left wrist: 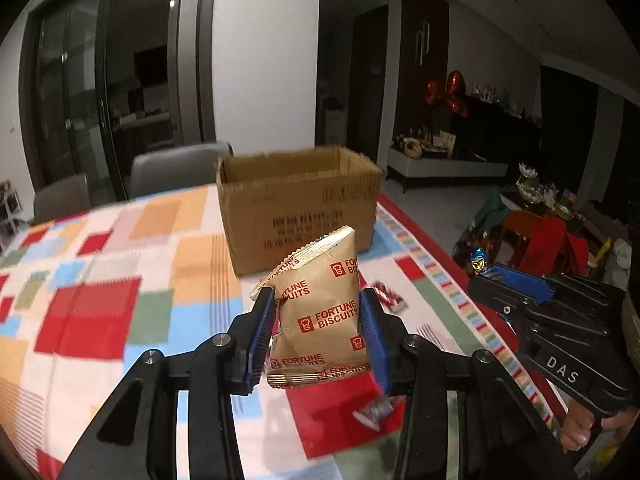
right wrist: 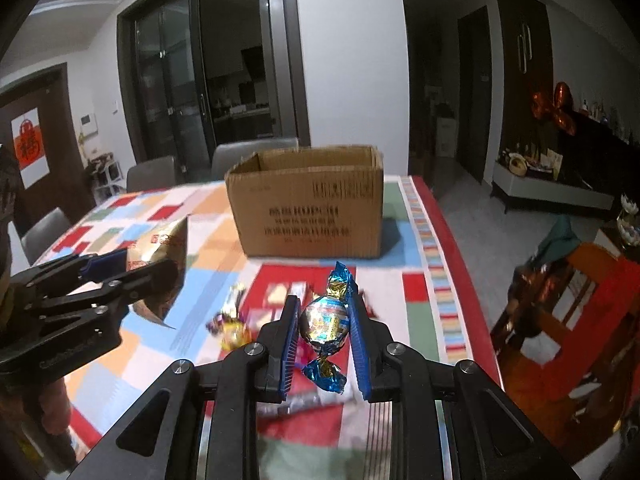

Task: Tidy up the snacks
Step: 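Carry biscuit packet and blue candy into the box and open both tools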

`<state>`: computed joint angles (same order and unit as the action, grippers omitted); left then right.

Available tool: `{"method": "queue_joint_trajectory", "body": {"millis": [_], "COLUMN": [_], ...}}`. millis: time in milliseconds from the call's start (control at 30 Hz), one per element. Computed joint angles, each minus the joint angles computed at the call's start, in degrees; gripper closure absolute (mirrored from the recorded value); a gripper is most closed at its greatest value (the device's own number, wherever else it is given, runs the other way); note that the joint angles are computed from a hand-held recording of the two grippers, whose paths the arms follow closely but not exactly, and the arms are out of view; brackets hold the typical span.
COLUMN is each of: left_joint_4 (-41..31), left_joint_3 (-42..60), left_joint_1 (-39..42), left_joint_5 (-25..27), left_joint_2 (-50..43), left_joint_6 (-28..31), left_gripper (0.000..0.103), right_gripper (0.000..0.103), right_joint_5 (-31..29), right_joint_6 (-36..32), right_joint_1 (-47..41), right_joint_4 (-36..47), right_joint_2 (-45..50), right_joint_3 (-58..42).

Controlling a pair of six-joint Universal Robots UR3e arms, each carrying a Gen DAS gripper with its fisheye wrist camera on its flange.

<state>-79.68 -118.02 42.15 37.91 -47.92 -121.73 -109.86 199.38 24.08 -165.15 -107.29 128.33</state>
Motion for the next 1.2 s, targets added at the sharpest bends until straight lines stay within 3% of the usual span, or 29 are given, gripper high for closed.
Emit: {"method": "queue_joint_trajectory", "body": {"millis": [267,400,667,800,1200], "left_joint_4": [24.19,30.55,25.29,23.09,1.95], "left_joint_3": [9.36,16.80,35.82,44.88,91.77], "left_joint_1": [-11.38,-17.17,-23.48,-26.62,-35.76], "left_joint_5": [5.80,10.25,16.39,19.88,29.29], "left_joint_2": [-16.61,-25.09,-39.04,-45.87,-77.15], "left_joint_6": [-14.94,-19.64,-20.84,-20.98,-24.28], "left_gripper": [0.061,0.061,0.061,0.061,0.061], "right_gripper": [0.078,0.078,0.078,0.078,0.078], "right_joint_5": [3.08,9.05,20.37,23.00,28.36], "right_joint_6": [-7.75,-11.20,-14.97,-17.59,-20.04], "right_joint_1": [-5.71,-10.35,-18.74,-21.19,-25.44], "right_joint_4": [0.56,4.44,16.29,20.81,33.57], "right_joint_2": [6.70,9.75,15.46,21.12,38.39], "right_joint_3": [-11.18,-18.61,-32.76,-41.72,-64.76]}}
